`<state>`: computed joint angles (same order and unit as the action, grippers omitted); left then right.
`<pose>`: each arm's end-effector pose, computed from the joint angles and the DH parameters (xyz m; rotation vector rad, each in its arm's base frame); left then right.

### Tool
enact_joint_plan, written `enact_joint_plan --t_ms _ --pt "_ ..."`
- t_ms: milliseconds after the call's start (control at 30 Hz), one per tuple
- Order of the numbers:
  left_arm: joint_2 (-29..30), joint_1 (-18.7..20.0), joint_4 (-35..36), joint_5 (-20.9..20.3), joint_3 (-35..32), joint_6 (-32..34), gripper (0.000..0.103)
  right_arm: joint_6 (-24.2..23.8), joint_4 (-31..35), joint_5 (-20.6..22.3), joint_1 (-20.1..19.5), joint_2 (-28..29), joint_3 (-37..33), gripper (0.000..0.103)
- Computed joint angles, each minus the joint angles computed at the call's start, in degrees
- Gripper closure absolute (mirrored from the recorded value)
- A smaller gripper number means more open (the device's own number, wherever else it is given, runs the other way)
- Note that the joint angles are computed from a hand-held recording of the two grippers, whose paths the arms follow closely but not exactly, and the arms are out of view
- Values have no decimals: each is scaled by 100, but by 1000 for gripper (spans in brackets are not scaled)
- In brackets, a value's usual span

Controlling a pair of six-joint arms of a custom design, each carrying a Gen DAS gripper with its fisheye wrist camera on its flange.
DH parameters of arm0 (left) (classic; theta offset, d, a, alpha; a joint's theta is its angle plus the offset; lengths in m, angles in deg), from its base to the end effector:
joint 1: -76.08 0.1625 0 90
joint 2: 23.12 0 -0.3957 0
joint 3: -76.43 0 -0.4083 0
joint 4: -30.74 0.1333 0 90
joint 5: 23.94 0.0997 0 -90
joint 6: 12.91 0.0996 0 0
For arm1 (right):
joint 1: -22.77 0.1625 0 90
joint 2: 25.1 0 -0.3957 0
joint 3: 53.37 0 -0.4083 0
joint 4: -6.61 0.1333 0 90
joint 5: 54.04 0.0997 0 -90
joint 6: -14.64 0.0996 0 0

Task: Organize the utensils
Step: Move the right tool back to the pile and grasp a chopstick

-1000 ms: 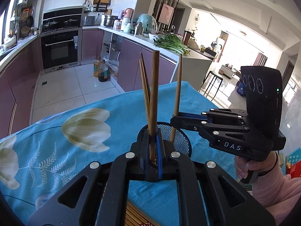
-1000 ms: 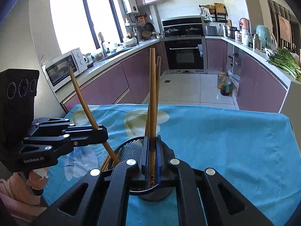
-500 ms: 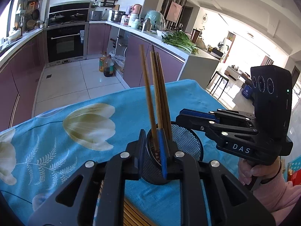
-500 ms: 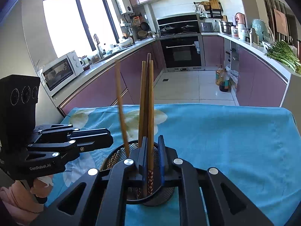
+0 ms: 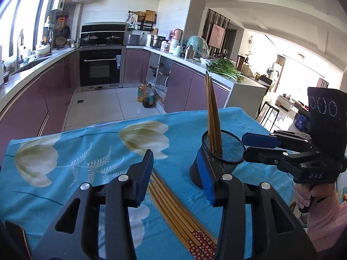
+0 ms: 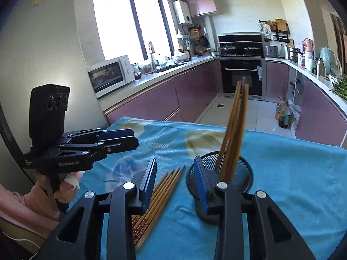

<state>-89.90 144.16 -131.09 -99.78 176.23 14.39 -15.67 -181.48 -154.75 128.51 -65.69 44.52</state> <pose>-0.0914 -0.6494 0.2909 1.0234 2.5198 -0.9402 0.2897 -0.6046 0.0674 0.9732 -2.5313 0.9673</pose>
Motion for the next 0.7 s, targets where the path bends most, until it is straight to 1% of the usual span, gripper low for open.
enact_joint_plan --t_ms 167,233,300,500,700 --pt "-77 150 263 254 148 -123 60 131 470 -131 -23 262 -102 68" --pt "-60 204 360 358 191 -143 60 215 616 -316 -17 412 -173 68" --pt "-31 254 488 401 218 -186 60 325 792 -375 -43 507 -235 68" --pt "166 341 720 611 233 -248 60 580 953 -586 -99 731 -376 68" --pt "290 374 917 797 184 -311 60 767 952 -749 -147 768 -337 69"
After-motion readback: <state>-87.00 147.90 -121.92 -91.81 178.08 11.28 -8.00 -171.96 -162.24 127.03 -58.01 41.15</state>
